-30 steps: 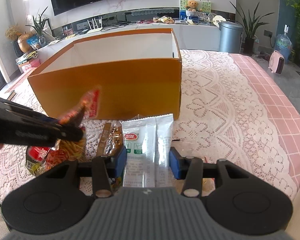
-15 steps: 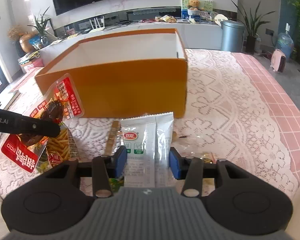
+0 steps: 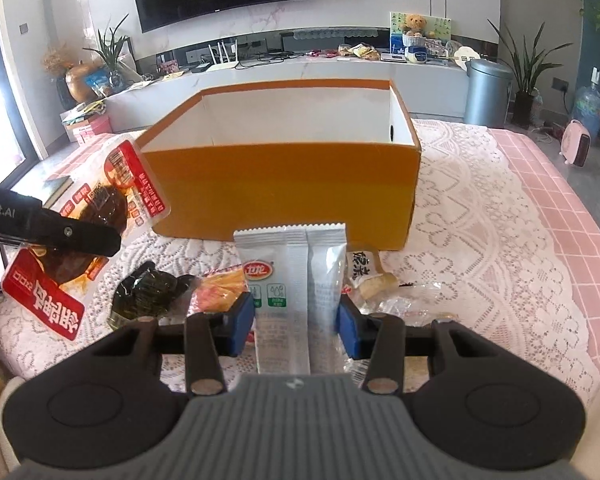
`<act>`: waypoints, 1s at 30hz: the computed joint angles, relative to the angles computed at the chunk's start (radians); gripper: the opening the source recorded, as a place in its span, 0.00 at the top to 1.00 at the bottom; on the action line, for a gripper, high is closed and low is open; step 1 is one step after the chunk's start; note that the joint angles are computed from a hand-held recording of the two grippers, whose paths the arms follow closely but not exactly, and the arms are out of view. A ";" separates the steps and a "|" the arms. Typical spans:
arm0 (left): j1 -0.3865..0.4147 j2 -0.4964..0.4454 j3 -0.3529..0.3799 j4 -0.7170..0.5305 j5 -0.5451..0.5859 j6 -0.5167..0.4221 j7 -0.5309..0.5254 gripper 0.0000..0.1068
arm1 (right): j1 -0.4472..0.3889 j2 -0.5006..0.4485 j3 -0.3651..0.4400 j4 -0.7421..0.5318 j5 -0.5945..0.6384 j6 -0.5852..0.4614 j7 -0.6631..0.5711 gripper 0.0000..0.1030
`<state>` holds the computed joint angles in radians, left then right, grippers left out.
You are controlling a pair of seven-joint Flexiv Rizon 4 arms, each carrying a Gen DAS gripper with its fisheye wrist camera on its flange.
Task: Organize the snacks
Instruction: 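Lift both held packs and carry them over the orange box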
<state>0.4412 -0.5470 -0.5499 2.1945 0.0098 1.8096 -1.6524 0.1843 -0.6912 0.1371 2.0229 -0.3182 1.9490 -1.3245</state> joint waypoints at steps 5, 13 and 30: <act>0.002 0.014 -0.002 0.016 0.026 0.041 -0.016 0.81 | 0.015 0.030 -0.008 0.020 0.022 0.024 0.001 0.60; -0.032 0.036 0.036 0.009 0.056 0.064 -0.047 0.81 | 0.011 0.065 0.000 0.033 0.017 0.059 0.016 0.62; -0.172 0.013 0.167 -0.146 0.042 0.080 -0.007 0.81 | 0.041 0.057 -0.035 -0.120 -0.006 0.067 0.000 0.63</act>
